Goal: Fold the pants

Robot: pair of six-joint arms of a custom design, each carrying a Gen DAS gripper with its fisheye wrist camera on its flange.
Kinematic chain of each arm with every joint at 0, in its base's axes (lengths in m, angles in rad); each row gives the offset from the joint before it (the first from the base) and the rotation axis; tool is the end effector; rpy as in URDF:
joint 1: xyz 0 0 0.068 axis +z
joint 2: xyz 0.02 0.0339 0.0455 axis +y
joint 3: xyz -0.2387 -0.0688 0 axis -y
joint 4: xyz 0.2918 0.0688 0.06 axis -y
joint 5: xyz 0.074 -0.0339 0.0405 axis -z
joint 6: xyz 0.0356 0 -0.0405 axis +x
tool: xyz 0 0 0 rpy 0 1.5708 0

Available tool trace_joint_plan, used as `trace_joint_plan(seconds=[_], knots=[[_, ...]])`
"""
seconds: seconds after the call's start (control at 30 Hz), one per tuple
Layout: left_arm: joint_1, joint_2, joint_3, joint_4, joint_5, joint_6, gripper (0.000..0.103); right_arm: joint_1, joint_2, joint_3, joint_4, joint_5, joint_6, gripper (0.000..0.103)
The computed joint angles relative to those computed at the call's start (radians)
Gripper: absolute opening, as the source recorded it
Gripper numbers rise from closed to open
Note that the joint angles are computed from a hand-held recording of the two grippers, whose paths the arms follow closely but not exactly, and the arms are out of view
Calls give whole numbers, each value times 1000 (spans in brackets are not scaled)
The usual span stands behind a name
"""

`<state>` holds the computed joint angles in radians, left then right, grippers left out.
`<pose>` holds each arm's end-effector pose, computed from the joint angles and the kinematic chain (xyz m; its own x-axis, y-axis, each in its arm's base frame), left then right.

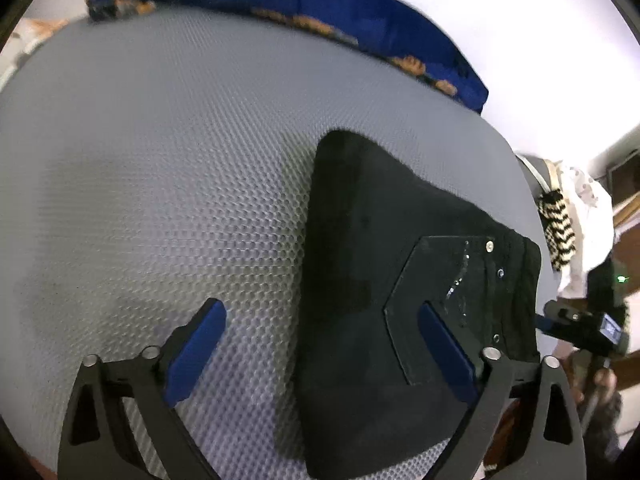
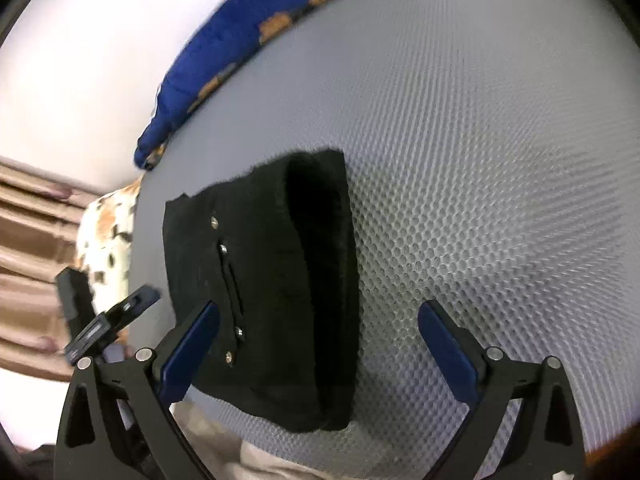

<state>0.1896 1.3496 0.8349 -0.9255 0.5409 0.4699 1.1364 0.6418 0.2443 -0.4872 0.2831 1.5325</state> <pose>0.2635 0.0319 0.1513 -0.9115 0.2203 -0.3473 0.3556 0.8465 -0.3962 0.0888 0.1678 0.1151 -0.8084 0.5374 -0.2402 0.2949 0.7230 0.6248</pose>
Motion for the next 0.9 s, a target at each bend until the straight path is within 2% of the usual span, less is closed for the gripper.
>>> trace_joint_plan(seconds=[0.07, 0.13, 0.17, 0.23, 0.4, 0.47, 0.5, 0.53, 0.6, 0.7, 0.8, 0.9], knots=[[-28, 65, 24, 9, -21, -10, 84, -61, -56, -93, 121, -96, -46, 97], [-37, 96, 33, 18, -14, -13, 82, -60, -117, -130, 144, -79, -79, 91], [-44, 92, 30, 26, -6, -2, 82, -83, -145, -149, 166, -118, -115, 85], [-66, 107, 39, 22, -3, 7, 82, -123, -51, -140, 247, -196, -161, 73], [-137, 116, 33, 34, 35, 24, 81, -161, 223, -52, 443, -260, -278, 71], [-172, 87, 0, 96, 27, -14, 80, -181, 285, -40, 520, -274, -285, 67], [-188, 73, -12, 117, 13, -24, 76, -189, 326, -27, 552, -276, -274, 57], [-202, 62, -20, 140, 0, -35, 70, -194, 369, -2, 553, -275, -264, 40], [-209, 76, -7, 157, 1, -52, 48, -198, 423, 29, 562, -268, -255, 36], [-196, 107, 48, 134, 16, -54, 30, -196, 451, 97, 502, -234, -257, 32], [-191, 130, 107, 139, 17, -60, 26, -223, 487, 172, 467, -232, -285, 30], [-168, 193, 196, 149, 15, -66, 26, -299, 610, 286, 478, -284, -356, 30]])
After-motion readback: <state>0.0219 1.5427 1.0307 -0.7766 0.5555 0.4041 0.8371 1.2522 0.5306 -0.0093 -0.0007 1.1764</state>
